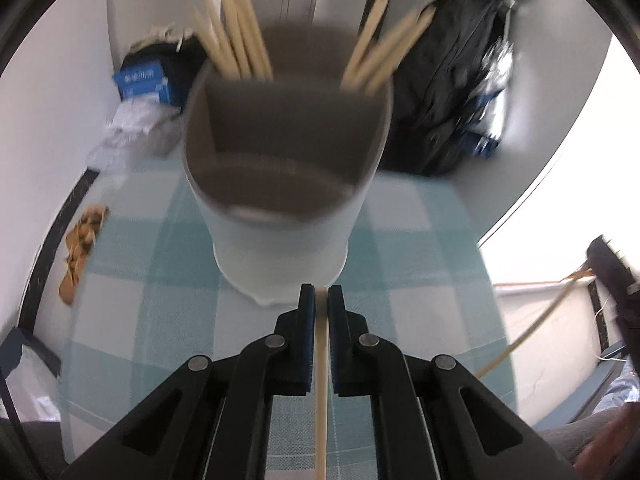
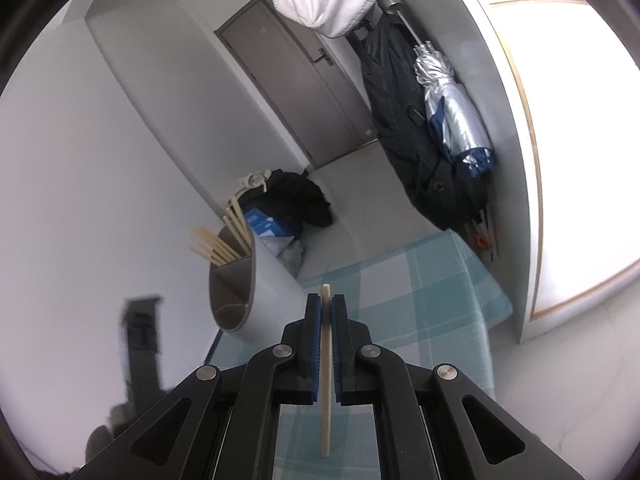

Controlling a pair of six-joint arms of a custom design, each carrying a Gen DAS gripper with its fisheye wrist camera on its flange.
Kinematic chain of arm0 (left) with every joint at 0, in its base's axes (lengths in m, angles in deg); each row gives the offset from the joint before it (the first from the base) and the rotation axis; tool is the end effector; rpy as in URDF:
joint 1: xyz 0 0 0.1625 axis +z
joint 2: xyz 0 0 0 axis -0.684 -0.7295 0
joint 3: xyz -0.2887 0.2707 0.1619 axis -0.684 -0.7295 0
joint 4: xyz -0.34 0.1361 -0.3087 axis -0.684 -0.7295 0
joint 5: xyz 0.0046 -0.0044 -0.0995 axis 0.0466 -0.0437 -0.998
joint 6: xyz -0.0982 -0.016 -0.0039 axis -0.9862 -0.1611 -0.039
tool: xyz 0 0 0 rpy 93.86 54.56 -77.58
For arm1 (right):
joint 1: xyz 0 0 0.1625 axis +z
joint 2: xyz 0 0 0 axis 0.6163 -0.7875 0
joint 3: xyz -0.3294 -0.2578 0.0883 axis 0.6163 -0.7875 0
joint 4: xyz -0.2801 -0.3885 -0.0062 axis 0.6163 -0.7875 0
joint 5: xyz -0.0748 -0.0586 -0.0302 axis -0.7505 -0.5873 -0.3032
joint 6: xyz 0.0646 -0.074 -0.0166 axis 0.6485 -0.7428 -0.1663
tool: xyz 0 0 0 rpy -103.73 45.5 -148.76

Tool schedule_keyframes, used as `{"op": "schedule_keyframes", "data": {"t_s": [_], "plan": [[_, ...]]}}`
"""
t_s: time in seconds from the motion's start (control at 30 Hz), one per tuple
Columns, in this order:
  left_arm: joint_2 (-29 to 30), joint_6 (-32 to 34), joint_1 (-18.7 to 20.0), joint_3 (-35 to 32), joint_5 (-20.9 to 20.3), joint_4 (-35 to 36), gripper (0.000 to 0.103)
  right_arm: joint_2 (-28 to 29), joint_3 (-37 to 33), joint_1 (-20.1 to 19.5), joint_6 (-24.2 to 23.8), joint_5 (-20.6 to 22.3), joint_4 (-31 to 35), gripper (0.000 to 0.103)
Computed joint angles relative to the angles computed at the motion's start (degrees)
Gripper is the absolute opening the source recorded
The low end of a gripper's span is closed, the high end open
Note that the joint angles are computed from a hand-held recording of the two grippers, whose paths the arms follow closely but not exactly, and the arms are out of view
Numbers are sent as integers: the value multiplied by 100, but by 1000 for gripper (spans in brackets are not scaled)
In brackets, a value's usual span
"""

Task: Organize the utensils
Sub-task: 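Grasp the last chopstick with the left tool and lift it, then carry both held chopsticks up over the white holder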

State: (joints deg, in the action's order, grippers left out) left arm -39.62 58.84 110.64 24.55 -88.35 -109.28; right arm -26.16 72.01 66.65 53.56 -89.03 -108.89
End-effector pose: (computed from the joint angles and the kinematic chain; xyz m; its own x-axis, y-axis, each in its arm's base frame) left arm -0.1006 -0.7554 0.3148 -0.8311 0.0163 -0.5560 0.3485 0.7942 -0.4978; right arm 0.3148 -0.7367 0.0937 -0.9492 -0.2352 0.2090 -0.3136 0.6530 -0.6894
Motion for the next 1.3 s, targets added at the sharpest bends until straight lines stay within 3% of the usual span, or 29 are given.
{"op": "schedule_keyframes", "data": {"t_s": [0.27,0.53,0.97,1.3], "plan": [[-182,568,-81,74,-375,-858,2,27,101,141,-426,-37,-175,4],[-163,669,-37,28,-618,-1002,2,176,-19,333,-878,-232,-282,4],[-497,857,-51,206,-1004,-976,2,386,-174,554,-1267,-484,-335,4],[-483,871,-32,-85,-1133,-345,1,557,-404,647,-1247,-620,-215,4]]}}
